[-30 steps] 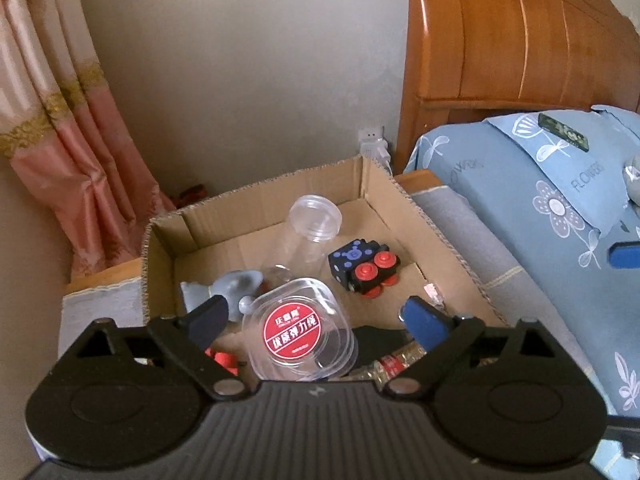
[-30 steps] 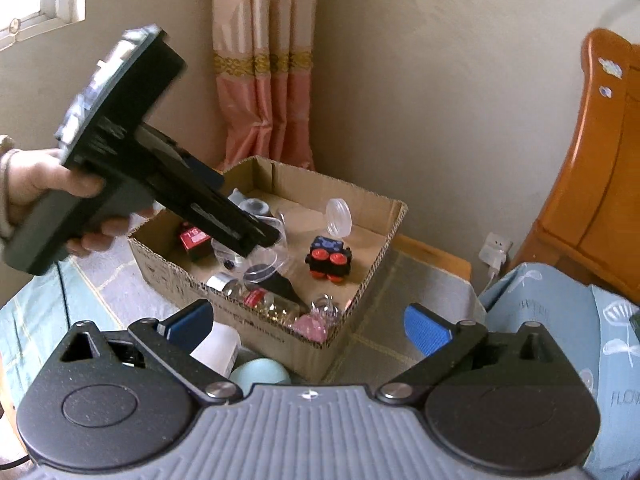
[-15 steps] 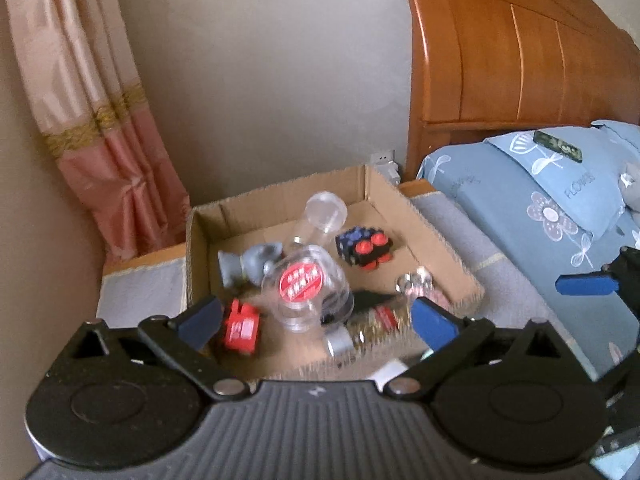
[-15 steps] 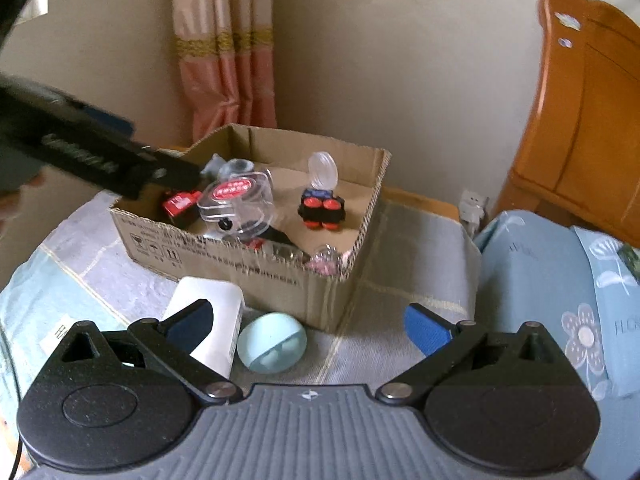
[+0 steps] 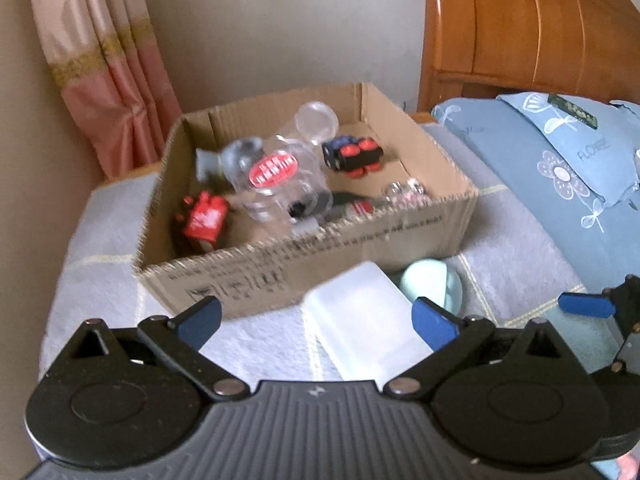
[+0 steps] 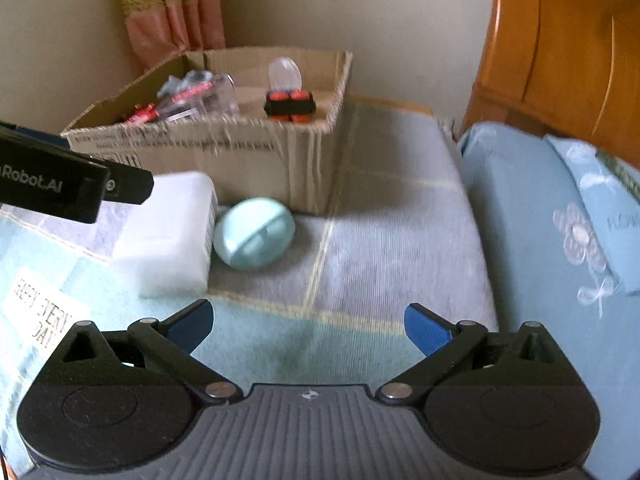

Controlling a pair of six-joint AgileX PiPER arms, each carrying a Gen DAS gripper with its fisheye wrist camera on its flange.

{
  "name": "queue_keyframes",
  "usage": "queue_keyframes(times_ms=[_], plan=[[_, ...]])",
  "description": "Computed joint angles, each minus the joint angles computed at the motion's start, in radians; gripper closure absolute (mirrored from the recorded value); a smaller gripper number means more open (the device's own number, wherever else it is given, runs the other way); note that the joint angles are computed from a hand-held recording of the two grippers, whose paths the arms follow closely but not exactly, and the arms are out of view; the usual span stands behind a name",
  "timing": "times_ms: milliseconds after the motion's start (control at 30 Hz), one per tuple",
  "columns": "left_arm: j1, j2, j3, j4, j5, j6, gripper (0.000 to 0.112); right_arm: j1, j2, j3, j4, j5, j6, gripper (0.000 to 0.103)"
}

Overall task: Organize rigid objects
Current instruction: 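Move both tools back toward the white plastic box and mint-green case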

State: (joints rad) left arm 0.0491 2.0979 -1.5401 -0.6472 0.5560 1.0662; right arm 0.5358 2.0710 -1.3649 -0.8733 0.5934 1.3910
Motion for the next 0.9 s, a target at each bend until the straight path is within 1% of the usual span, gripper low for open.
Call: queue_keyframes(times_ms=[67,133,200,433,500,667,733,800,900], plan=[[-0.010,0.001,0.015,-0.011,-0.011,0.005,0.011,-0.001,0.014,-0.003,0.007,0.006,-0.004,0.000],[-0.020,0.003,0.029,-0.039,-0.026,0.029,0.011,-0.006,0.019,0.001,0.019,-0.006,-0.019,0.000],[-0.034,0.012,0.027,-0.033,-0.033,0.026,0.011,-0.013,0.023,0.002,0.036,-0.021,-0.038,0.000],[-0.068,0.051,0.007,0.017,-0.054,-0.023,0.011,-0.008,0.017,0.035,-0.055,-0.054,0.029,0.000],[-0.074,0.064,-0.004,0.059,-0.057,-0.064,0.011,-0.007,0.012,0.050,-0.088,-0.065,0.056,0.000],[-0.042,0.072,-0.013,0.026,-0.022,-0.013,0.011,-0.011,0.005,0.063,-0.101,-0.079,0.058,0.000],[-0.029,0.068,-0.005,0.024,-0.031,0.008,0.011,-0.014,0.004,0.064,-0.099,-0.084,0.050,0.000],[-0.019,0.063,0.002,0.066,-0.045,-0.011,0.011,-0.015,0.004,0.063,-0.094,-0.086,0.042,0.000],[0.009,0.061,0.014,0.082,-0.050,0.004,0.010,-0.018,0.005,0.059,-0.087,-0.088,0.030,0.000]])
